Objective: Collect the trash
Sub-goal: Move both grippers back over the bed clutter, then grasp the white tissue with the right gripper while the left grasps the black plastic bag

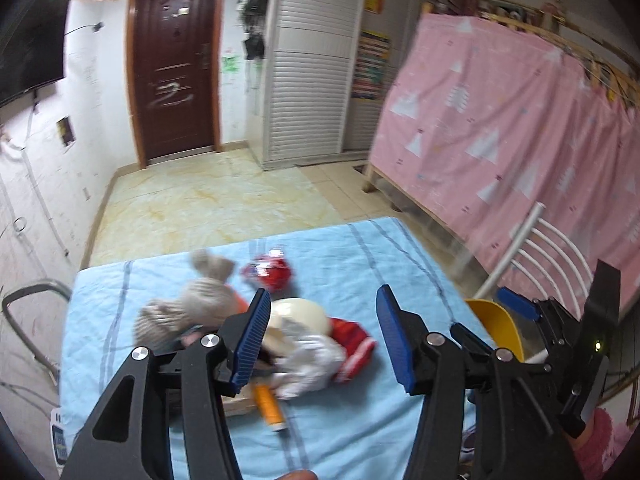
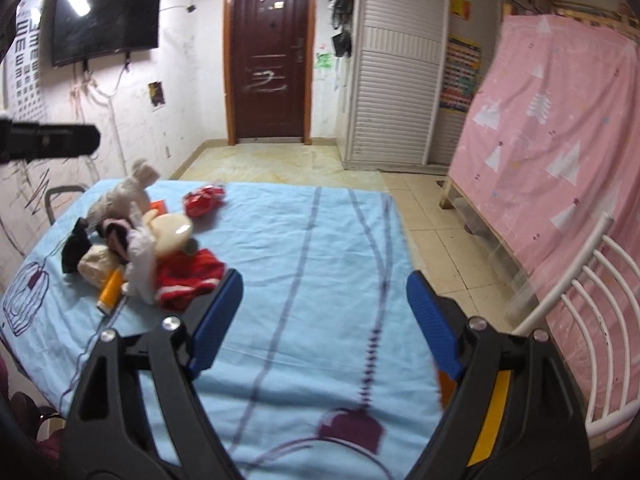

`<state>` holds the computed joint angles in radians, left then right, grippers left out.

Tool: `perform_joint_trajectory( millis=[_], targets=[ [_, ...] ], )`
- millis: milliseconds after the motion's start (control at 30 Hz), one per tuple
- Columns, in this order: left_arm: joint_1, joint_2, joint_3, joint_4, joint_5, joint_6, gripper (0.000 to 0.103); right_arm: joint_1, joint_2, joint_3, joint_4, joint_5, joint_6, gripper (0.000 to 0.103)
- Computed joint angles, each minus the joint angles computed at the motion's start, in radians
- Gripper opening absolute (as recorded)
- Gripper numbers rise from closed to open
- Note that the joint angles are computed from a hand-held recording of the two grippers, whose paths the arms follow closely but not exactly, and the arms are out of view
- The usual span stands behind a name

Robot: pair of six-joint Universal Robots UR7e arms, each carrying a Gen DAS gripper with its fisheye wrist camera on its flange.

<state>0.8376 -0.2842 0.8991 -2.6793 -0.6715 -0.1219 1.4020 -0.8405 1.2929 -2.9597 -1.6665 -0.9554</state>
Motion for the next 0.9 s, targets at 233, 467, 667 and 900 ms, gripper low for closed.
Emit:
perform_joint_trajectory(
  millis=[233,467,667,900],
  targets=[
    [0.03,-0.103,0.152,-0.055,0.069,-0.035,0.048,0.038,0.034,-0.001,0.019,-0.028,-0.031,0.083],
    [0.069,-0.175,0.255,-0.039,0.11,-0.094,0.049,0.067,0.057,-0.004,0.052,-0.035,-0.043,0.083],
    [0.1,-0.206,0.32,-0.013,0.084,-0.119,0.049,0.086,0.057,0.006,0.1,-0.006,-0.047,0.083],
    [0.13,-0.204,0.336,0.023,0.033,-0.136,0.049,0.106,0.087,-0.011,0.145,-0.032,-0.051,0.083]
  ],
)
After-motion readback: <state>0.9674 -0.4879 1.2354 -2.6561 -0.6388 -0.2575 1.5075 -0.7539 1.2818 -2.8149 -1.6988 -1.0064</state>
